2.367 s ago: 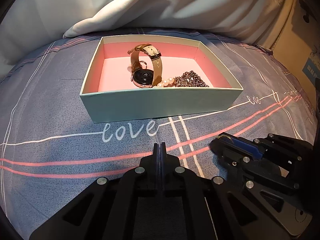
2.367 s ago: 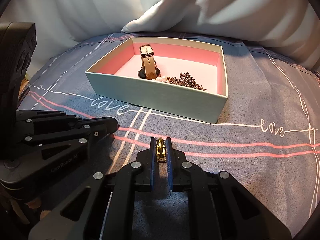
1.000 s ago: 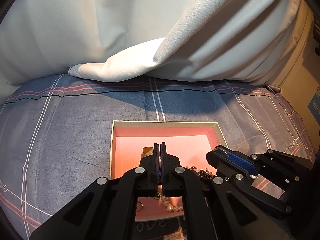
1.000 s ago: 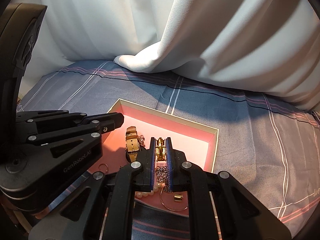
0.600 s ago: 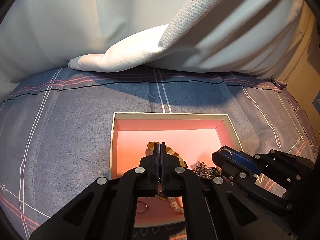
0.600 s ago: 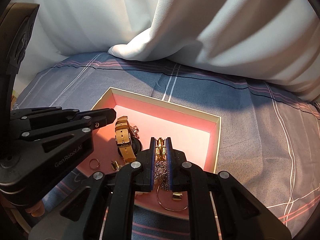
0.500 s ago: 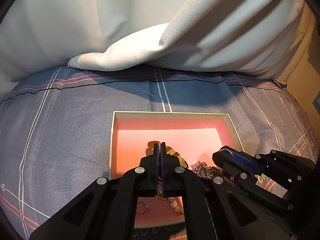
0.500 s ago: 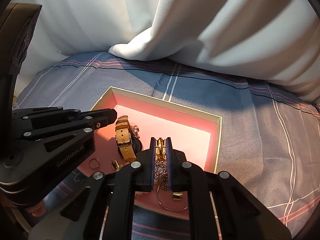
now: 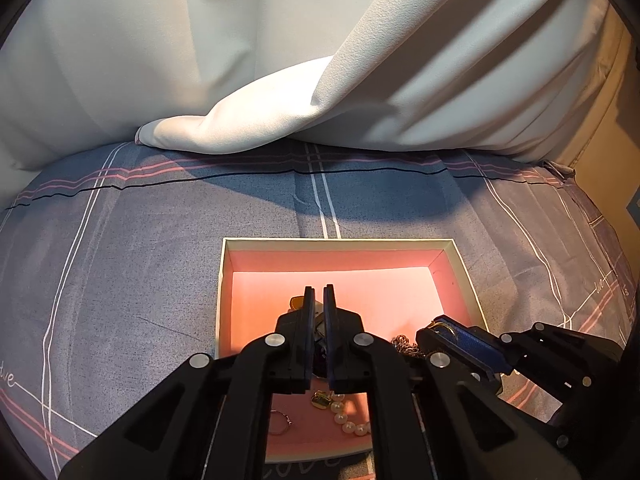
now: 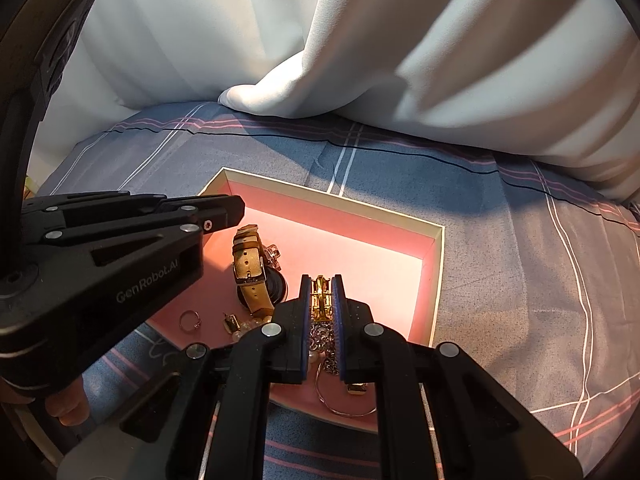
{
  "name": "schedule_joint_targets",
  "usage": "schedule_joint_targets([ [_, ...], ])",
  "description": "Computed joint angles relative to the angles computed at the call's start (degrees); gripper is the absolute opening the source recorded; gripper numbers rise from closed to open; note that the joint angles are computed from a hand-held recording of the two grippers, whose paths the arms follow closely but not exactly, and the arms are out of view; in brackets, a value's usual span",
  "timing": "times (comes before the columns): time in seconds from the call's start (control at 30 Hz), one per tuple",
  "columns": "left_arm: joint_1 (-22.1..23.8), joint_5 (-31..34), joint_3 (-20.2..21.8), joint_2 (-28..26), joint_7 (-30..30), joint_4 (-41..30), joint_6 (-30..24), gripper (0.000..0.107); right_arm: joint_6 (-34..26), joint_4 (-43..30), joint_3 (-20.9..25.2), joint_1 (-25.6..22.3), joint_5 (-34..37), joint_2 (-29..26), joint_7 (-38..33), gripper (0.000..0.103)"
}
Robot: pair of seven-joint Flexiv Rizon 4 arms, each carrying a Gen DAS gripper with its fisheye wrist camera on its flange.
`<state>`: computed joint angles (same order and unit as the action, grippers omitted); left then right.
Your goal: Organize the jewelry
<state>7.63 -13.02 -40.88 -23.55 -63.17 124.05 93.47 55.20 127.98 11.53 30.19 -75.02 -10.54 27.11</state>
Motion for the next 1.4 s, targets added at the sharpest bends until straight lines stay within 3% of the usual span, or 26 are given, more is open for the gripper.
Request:
schedule_joint_targets([
  [0.03,-2.00,0.14,2.44,0.56,-0.85,-0.15,-0.10,0.060,-0.72,-0.06,0.31,0.26,1.01,0.01,-0.45,0.047],
  [0.07,-5.59,0.44,6.75,1.09,-2.52,0.03,2.29,0.097,-2.53,-0.15,0.70,0.87,2.09,0.14,-0.69,0.100],
  [0.1,-9.59,1.11,11.42,1.12,-4.39,0.39,6.60,0.098,-5.31,-0.10,0.91,1.78,1.42,0.44,0.32,0.096],
  [0.13,-13.21,1.85,15.80,1.27,-5.89,0.25,8.64,0.097,-6.12,-0.04,1.11,2.05,1.46,0.56,0.12,0.098],
  [0.2,-15.64,3.23,19.22,1.89,-6.72,-0.13,7.98,0.097,-5.22,0.07,1.18,1.88,1.81,0.47,0.21,0.098],
  [0.33,-11.34,6.49,15.61,2.32,-7.62,0.29,7.40,0.097,-4.23,-0.05,1.09,1.93,2.53,-0.05,-0.74,0.098],
  [0.47,-2.27,9.48,6.27,3.21,-8.35,3.00,8.63,0.097,-5.66,0.40,1.60,2.94,2.13,0.75,1.20,0.098],
  [0.53,4.54,12.86,-0.41,3.70,-10.17,6.04,12.67,0.097,-9.24,0.93,2.75,4.48,1.55,1.99,3.67,0.098],
  [0.6,11.98,20.13,-6.57,3.14,-14.93,9.55,20.63,0.097,-16.50,1.64,4.59,7.17,-0.15,3.44,7.94,0.098],
  [0.67,14.49,23.66,-7.97,2.66,-15.99,13.59,30.71,0.097,-25.20,2.04,6.87,10.41,-1.22,4.21,11.87,0.098],
  [0.77,10.23,27.36,-1.05,1.53,-16.73,18.11,45.78,0.097,-35.38,1.85,9.46,14.78,-0.76,3.87,15.15,0.098],
  [0.87,5.83,28.45,5.06,0.16,-15.89,21.19,55.36,0.097,-42.99,1.69,10.84,18.57,-0.54,2.76,18.56,0.098],
  [1.07,2.24,30.59,11.79,-1.62,-17.53,23.63,58.09,0.097,-47.92,1.48,11.20,22.57,0.30,0.37,23.32,0.098],
  [1.4,-1.98,34.08,20.23,-1.35,-22.36,24.00,61.41,0.097,-55.53,-0.98,11.51,26.85,7.19,-1.97,23.39,0.098],
])
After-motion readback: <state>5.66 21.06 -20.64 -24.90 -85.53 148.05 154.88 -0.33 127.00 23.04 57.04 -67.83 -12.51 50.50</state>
